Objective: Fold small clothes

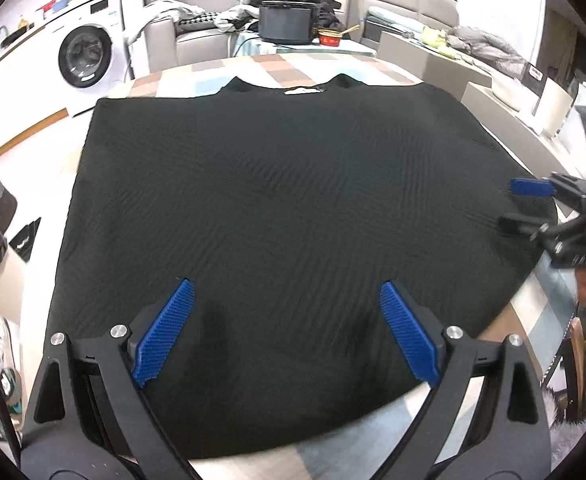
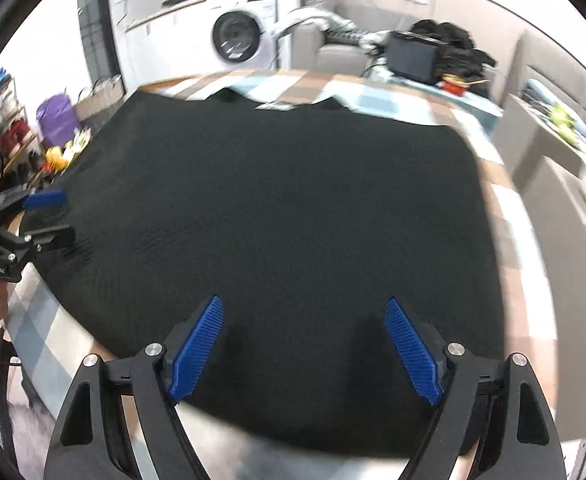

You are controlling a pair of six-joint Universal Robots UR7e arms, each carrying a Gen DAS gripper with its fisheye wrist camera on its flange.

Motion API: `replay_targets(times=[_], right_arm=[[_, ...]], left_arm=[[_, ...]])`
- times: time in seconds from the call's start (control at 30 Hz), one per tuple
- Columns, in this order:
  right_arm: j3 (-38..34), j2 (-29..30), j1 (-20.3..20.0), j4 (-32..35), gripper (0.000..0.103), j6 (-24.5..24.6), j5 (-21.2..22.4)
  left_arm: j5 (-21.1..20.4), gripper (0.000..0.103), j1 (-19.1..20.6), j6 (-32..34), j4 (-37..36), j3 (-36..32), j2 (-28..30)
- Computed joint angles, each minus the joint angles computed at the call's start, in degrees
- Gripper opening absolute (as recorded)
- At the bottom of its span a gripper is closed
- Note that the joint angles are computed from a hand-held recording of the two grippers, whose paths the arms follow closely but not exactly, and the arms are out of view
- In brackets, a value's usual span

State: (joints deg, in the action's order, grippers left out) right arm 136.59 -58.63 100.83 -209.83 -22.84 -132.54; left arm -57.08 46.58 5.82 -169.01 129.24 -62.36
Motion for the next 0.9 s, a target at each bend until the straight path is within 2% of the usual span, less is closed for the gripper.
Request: replay_targets(times=[0.07, 0.13, 0.2, 0.27, 0.33, 0.47, 0.6, 0.7, 0.9], right_arm=[[-2.60, 2.27, 0.12, 2.72, 0.085, -0.36, -0.17], [-4.13, 5.00, 0.38, 0.21, 0.087, -2.75, -1.45], [-3.83, 4.11, -0.44, 0.89, 0.087, -2.48, -0.10], [-3.01, 3.25, -1.32, -0.85, 0.087, -2.54, -1.13], [-0.68, 0.12, -2.96, -0.51, 0.088, -1.02, 1.59], [0.83, -0.20, -3.14, -5.97, 0.088, -2.02, -4.61], [1.01, -1.28, -3.12, -5.37, 0.088, 0.28, -4.48], [-0.85, 0.17, -1.77, -3.54, 0.088, 0.15, -3.58], [-9.66, 5.48, -0.27, 6.08, 0.088, 1.47, -1.46]], left_arm=[[0.30, 0.093, 0.36, 0.55, 0.44, -2.41, 2.61], [1.70, 0.093, 0.50, 0.03, 1.88, -3.47, 3.71], [3.09, 0.094, 1.09, -0.74, 3.90, -4.09, 4.18], [1.52, 0.094, 1.83, 0.32, 2.88, -3.73, 3.47], [0.97, 0.094, 2.35, 0.36, 2.99, -3.45, 2.60], [1.56, 0.095, 3.22, -0.68, 2.67, -3.12, 1.50], [1.97, 0.095, 3.06, -1.10, 1.25, -3.54, 1.65], [2.10, 0.095, 2.29, -0.01, 0.99, -4.94, 3.25], [1.94, 0.095, 1.87, 2.42, 3.35, -10.38, 8.71]])
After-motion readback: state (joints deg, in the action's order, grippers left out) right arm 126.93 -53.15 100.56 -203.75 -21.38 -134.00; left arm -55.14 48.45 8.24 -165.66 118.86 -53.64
